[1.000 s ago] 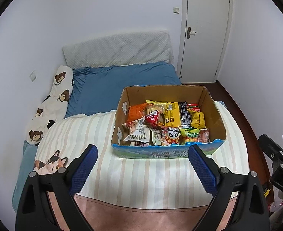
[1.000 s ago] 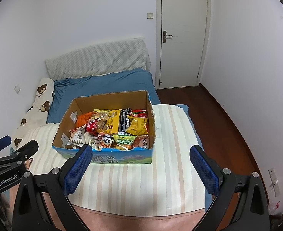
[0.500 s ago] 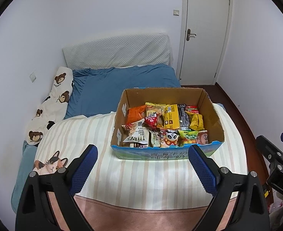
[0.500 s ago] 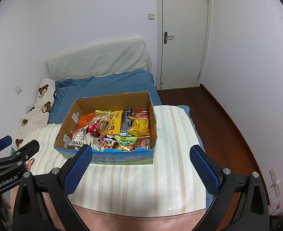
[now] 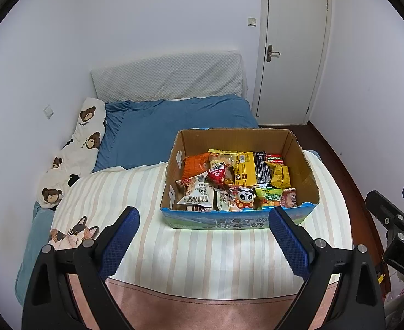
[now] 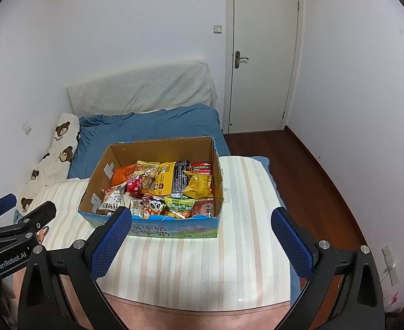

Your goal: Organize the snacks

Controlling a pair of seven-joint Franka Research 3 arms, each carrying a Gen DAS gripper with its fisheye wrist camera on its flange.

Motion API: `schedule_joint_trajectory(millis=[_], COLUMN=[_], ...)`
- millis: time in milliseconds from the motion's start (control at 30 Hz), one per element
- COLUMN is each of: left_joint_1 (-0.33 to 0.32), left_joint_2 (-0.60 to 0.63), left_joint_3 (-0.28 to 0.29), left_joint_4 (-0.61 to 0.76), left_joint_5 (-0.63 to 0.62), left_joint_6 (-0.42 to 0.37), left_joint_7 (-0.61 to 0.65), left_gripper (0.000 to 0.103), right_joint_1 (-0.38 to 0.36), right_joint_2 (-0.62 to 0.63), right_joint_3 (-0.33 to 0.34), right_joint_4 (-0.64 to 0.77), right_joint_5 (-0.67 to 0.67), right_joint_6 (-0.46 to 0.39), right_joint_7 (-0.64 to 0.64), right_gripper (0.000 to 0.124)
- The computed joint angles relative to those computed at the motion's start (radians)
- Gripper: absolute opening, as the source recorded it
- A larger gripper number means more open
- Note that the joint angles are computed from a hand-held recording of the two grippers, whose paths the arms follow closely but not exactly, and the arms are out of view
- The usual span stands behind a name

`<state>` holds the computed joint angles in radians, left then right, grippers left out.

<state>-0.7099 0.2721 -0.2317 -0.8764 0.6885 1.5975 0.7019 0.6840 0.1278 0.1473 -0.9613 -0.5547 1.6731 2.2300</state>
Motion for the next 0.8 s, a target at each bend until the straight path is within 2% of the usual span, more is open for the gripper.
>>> schedule_joint_trajectory(millis=[800], left_joint_1=[-0.041], left_joint_2=[0.026], left_joint_3=[0.016], left_joint_4=[0.061], left_joint_5=[0.025], left_joint_6=[-0.017], left_joint_7=[0.016], left_gripper=[0.096], right_joint_1=[-0.005], right_joint_2=[-0.01], right_joint_3=[0.0], right_joint_4=[0.008], right_joint_5=[-0.002], right_joint_6=[0.004], right_joint_7=[-0.008], right_gripper=[0.103])
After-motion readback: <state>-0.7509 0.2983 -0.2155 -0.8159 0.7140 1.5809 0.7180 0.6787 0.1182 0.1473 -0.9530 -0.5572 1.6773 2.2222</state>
